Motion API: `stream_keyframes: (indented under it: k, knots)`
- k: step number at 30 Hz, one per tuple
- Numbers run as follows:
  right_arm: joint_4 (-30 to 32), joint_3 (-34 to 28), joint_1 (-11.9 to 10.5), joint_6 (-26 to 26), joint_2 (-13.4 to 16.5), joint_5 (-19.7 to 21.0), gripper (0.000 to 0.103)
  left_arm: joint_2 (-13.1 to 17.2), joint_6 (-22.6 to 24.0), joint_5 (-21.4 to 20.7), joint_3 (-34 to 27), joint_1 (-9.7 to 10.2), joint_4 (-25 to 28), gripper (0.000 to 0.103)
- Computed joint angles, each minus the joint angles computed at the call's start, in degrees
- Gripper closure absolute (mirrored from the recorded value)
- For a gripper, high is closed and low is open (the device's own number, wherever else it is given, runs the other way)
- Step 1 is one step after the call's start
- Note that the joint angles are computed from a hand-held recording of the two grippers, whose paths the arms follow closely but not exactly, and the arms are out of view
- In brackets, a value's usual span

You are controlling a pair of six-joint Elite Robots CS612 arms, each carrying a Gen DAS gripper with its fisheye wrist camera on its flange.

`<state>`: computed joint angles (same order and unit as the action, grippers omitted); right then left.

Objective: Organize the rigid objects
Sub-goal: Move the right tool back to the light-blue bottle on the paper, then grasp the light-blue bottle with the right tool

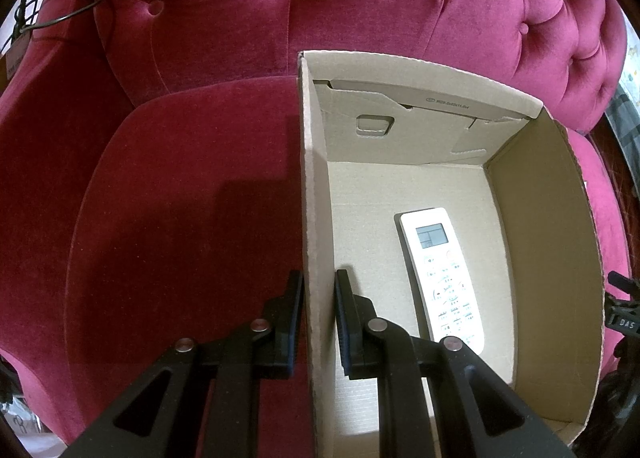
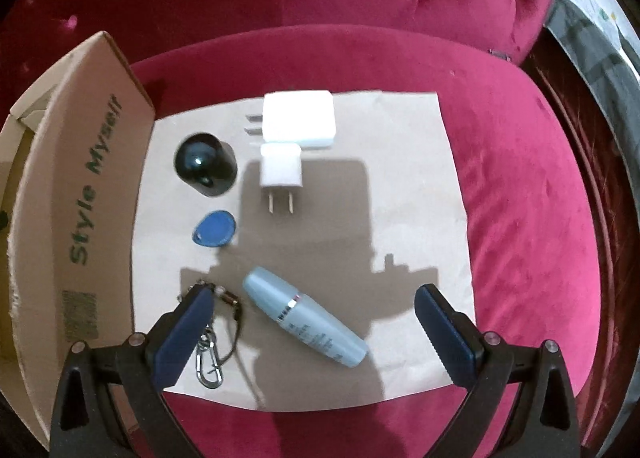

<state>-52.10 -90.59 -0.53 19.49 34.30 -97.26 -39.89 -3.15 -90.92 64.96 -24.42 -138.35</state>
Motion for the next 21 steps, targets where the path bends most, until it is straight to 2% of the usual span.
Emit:
stream_keyframes:
  k: [9, 15, 17, 19, 20, 21]
  knots:
    - [0.92, -0.9, -0.66, -0.41, 1.69, 2.01, 0.001, -0.02, -0.25, 0.03, 0.0, -0.02, 0.08, 0.087]
    - [1.02, -0.64, -0.84, -0.63, 1.63, 2.93, 0.005, -0.03, -0.34, 0.11, 0.08, -0.06, -0.01, 0.087]
    - [1.0, 0.24, -0.67, -0.78, 1.12, 3.57, 0.015, -0.02, -0.26, 0.15, 0.07, -0.06, -0.01, 0.087]
    - [1.57, 0.62, -0.88, -0.97, 0.93, 4.49, 0.034, -0.03, -0.37, 0.14, 0.04, -0.06, 0.03, 0.087]
    - [1.93, 0.72, -1.05, -0.9, 0.92, 5.04, 0.04, -0.02, -0.36, 0.15, 0.04, -0.07, 0.04, 0.087]
    - [2.23, 0.82, -1.12, -0.78, 0.88, 5.35, 0.057, -0.02, -0.36, 0.13, 0.05, -0.06, 0.01, 0.087]
